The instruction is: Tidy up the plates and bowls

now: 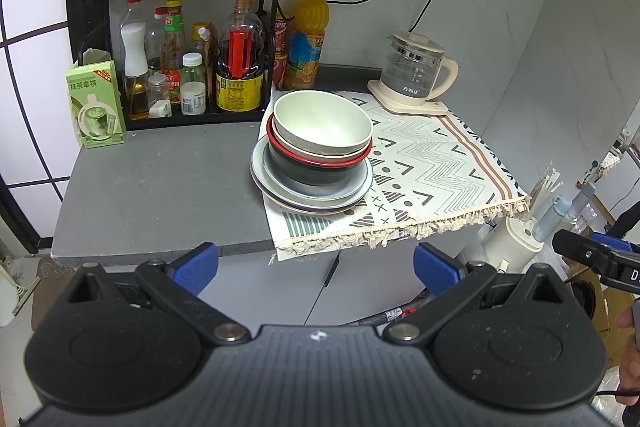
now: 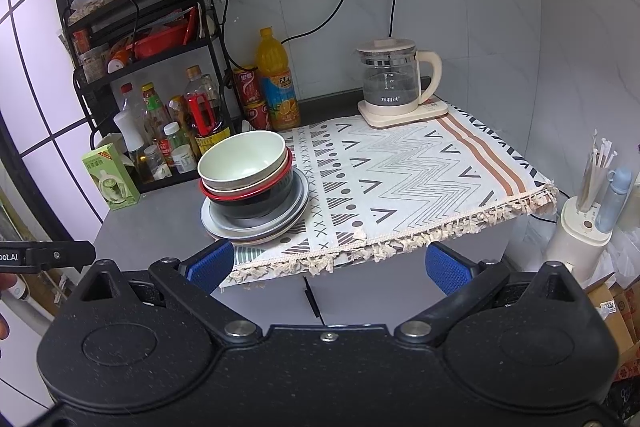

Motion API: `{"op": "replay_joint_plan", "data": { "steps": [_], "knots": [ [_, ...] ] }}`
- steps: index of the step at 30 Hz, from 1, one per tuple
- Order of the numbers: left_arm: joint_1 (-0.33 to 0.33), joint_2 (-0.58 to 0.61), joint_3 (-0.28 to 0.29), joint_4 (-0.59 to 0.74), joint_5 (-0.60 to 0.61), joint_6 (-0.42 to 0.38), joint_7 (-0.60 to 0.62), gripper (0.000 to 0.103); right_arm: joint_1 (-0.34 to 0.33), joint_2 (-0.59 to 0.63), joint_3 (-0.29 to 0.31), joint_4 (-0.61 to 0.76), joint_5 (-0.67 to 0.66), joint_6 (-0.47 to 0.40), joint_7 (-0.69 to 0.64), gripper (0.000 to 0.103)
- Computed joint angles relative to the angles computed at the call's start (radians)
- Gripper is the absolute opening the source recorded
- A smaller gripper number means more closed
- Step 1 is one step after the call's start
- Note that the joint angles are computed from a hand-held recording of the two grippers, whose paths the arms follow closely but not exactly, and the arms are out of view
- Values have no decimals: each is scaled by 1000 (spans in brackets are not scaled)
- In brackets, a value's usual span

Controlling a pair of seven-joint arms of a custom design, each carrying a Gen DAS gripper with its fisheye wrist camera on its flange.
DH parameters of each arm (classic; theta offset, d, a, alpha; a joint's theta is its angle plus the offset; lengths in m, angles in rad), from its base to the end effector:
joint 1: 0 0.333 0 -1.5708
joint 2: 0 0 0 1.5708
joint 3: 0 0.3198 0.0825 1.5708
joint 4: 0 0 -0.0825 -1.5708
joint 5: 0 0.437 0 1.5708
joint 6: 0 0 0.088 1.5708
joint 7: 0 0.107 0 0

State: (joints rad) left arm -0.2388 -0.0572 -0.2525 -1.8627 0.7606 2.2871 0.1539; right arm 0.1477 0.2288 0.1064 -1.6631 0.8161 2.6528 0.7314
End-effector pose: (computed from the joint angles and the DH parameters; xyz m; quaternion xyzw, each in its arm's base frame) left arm 0.5682 -0.2899 0.5867 -0.7988 0.4480 -0.2727 0.2947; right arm 0.7115 0.1568 0.5415 -0.7622 0.4542 -0.1503 0.4360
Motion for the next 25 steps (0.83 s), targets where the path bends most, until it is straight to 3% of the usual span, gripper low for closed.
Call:
{"op": "replay_joint_plan", "data": {
  "steps": [25],
  "knots": [
    [-12,67,20,63,-33,-8,47,103,-4,40,-3,33,-66,-33,35,103]
  ]
}}
